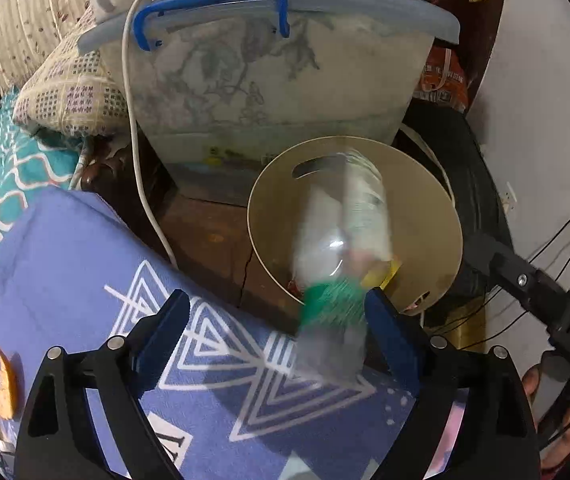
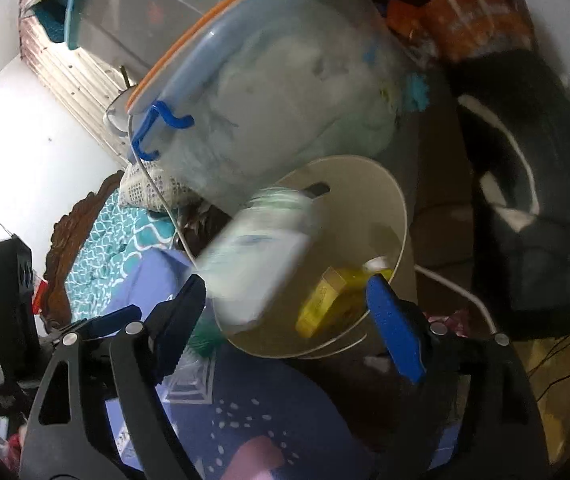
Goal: Collect trash
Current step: 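Carry bottle and box over the beige bin and open both tools, then return and grasp the white wet-wipe pack with the left tool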
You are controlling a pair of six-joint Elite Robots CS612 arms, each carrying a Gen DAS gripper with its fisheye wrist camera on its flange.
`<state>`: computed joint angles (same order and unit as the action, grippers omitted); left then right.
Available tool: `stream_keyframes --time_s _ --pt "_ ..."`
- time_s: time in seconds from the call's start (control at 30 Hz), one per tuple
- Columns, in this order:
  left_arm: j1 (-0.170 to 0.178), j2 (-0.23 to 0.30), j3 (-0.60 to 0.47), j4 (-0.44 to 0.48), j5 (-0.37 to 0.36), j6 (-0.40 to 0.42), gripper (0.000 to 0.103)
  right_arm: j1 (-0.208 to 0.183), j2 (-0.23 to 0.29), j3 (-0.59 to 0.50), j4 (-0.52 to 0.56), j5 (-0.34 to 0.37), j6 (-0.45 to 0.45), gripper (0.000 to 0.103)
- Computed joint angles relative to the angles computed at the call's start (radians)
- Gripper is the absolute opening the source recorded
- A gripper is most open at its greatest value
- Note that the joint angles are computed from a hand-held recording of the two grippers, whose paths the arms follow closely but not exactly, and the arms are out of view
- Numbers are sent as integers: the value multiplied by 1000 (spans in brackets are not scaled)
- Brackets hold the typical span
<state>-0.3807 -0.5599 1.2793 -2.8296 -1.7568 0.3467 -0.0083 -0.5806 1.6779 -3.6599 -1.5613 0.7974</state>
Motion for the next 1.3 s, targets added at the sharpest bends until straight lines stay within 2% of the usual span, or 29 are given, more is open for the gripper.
stream_keyframes --time_s 0.07,0.2,0.33,0.47,0.63,0.8,0.87,0.9,0.97,1.07,1.13,1.2,1.3 --pt "12 -10 20 -22 -19 -15 85 10 0 7 -20 -27 2 83" --pt "52 -43 94 -96 -42 -38 85 15 3 -1 -26 3 -6 81" --pt "102 -80 189 -171 -41 -74 85 36 1 -24 -20 64 -51 79" --pt "150 -114 289 -271 12 -89 85 66 1 -63 10 134 -122 75" --pt "232 -152 397 -372 55 -154 85 107 21 -151 116 284 -204 68" --pt "330 -173 435 -410 69 -285 85 163 54 -260 270 416 -275 66" --pt "366 -176 438 -436 99 -331 85 190 68 -304 341 450 -312 66" --pt "385 -175 435 -451 140 -357 85 201 73 -322 369 459 -327 66" --pt "411 -169 415 -431 228 -396 86 225 85 -361 428 475 -358 66" --pt "443 -147 369 -383 244 -410 89 261 105 -435 505 494 -417 67" --pt "448 -132 346 -362 256 -392 94 288 117 -496 566 493 -484 68" --pt "447 -112 317 -333 257 -361 94 316 139 -576 650 506 -561 68" --pt "439 -79 262 -248 289 -345 94 358 192 -729 797 483 -657 69"
